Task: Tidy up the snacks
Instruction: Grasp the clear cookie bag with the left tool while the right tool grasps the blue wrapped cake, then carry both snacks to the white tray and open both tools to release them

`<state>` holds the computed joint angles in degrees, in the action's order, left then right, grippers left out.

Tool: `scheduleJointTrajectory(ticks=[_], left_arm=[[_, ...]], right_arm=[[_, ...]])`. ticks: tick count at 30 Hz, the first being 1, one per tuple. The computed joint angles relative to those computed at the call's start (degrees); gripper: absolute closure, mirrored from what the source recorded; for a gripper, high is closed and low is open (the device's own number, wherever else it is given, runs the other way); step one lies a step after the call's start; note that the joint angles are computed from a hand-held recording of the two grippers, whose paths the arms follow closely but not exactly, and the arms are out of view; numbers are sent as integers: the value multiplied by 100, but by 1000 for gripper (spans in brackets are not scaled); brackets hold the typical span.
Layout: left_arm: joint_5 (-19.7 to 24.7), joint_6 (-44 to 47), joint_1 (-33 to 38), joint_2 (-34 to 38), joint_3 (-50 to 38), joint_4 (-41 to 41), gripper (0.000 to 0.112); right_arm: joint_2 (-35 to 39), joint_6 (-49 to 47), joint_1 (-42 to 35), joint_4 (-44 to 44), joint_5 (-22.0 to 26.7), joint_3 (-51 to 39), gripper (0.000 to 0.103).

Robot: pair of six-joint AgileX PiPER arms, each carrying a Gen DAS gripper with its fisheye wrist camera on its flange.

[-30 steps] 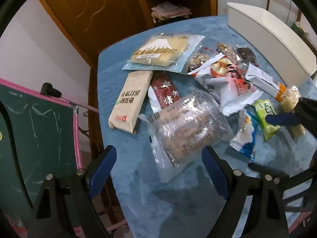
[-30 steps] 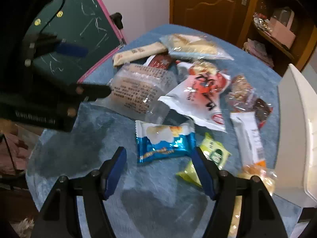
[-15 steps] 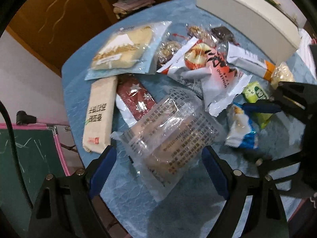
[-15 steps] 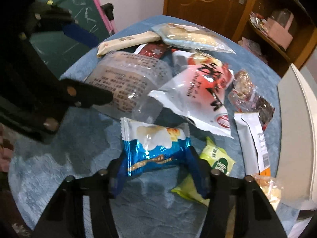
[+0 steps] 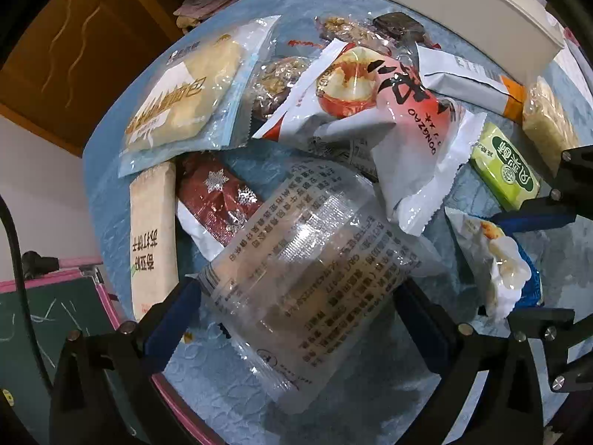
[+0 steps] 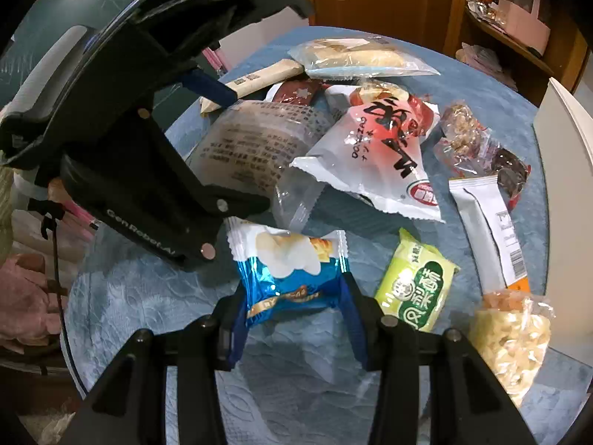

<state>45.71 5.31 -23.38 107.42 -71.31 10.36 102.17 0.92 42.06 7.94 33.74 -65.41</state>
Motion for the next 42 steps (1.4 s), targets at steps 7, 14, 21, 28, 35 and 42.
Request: scheduleJointTrajectory(ticks=[7, 14, 21, 28, 35, 42], left_arm=[[-143, -616, -256, 51, 212, 683, 9], [-274, -785, -326, 75, 257, 754, 9], [-283, -1159, 18, -202, 323, 121, 34], [-403, -1739, 291, -907, 1000, -451, 43], [-724, -2643, 137, -2041, 2093, -660, 44], [-260, -3751, -173, -3254, 2391, -465, 44]], right_arm=[[-11, -185, -17, 340, -14, 22, 58], [-96, -428, -178, 551, -25, 127, 58], [-302, -799, -391, 975, -80, 353, 58], [-602, -949, -408, 1093, -121, 537, 58], [-1078, -1041, -410, 1165, -210, 903, 58], [-1706, -992, -460, 1110, -231, 1122, 58]])
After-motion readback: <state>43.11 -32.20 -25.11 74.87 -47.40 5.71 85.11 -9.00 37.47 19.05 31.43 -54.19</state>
